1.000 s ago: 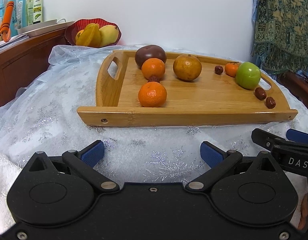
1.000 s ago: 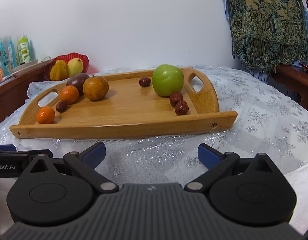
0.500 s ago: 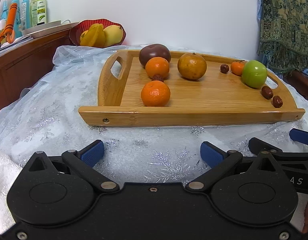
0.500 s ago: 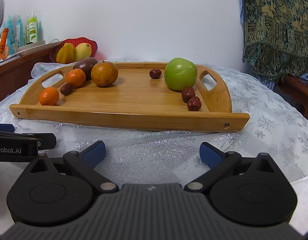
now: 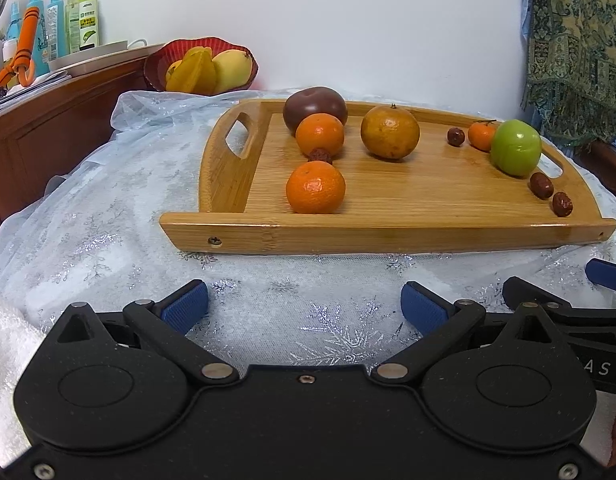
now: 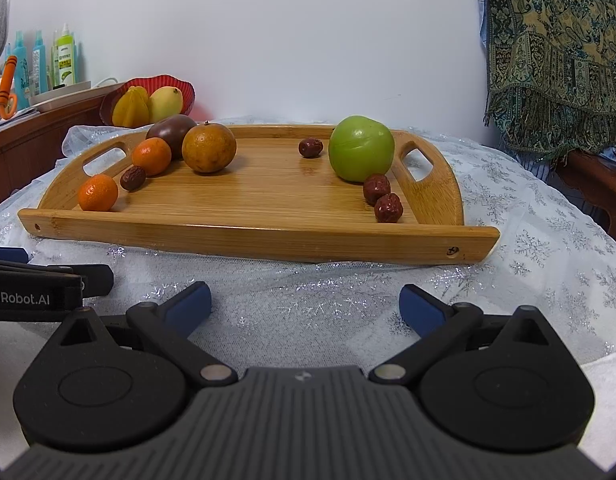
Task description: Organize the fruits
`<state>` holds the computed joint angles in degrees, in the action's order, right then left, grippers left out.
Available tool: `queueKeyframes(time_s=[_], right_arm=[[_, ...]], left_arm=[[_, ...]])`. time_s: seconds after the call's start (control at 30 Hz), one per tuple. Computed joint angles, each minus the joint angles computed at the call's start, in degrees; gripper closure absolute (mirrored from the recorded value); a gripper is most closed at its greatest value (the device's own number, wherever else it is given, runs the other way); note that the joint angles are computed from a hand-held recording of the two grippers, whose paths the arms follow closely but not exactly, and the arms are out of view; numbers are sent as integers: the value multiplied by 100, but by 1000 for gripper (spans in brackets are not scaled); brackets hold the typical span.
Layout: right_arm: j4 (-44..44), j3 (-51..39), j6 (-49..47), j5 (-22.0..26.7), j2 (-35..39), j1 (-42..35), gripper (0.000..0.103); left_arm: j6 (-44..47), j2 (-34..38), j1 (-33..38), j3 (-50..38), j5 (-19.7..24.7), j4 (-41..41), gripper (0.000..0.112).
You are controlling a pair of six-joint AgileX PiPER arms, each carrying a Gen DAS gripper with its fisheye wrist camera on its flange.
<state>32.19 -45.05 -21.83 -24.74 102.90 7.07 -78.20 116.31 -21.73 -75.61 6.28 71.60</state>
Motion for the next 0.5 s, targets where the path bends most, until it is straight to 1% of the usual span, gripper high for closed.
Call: queueKeyframes(time_s=[0.03,0.1,0.5], right_arm=[[4,-1,-3,3,-1,1,0],[10,-1,-9,-2,0,3,0],[5,-1,-4,-7,3,3,0]], left_arm=[[-217,-12,-14,22,28,212,9],[-958,-23,-19,79,42,915,9],[-980,-27,-21,89,50,959,9]])
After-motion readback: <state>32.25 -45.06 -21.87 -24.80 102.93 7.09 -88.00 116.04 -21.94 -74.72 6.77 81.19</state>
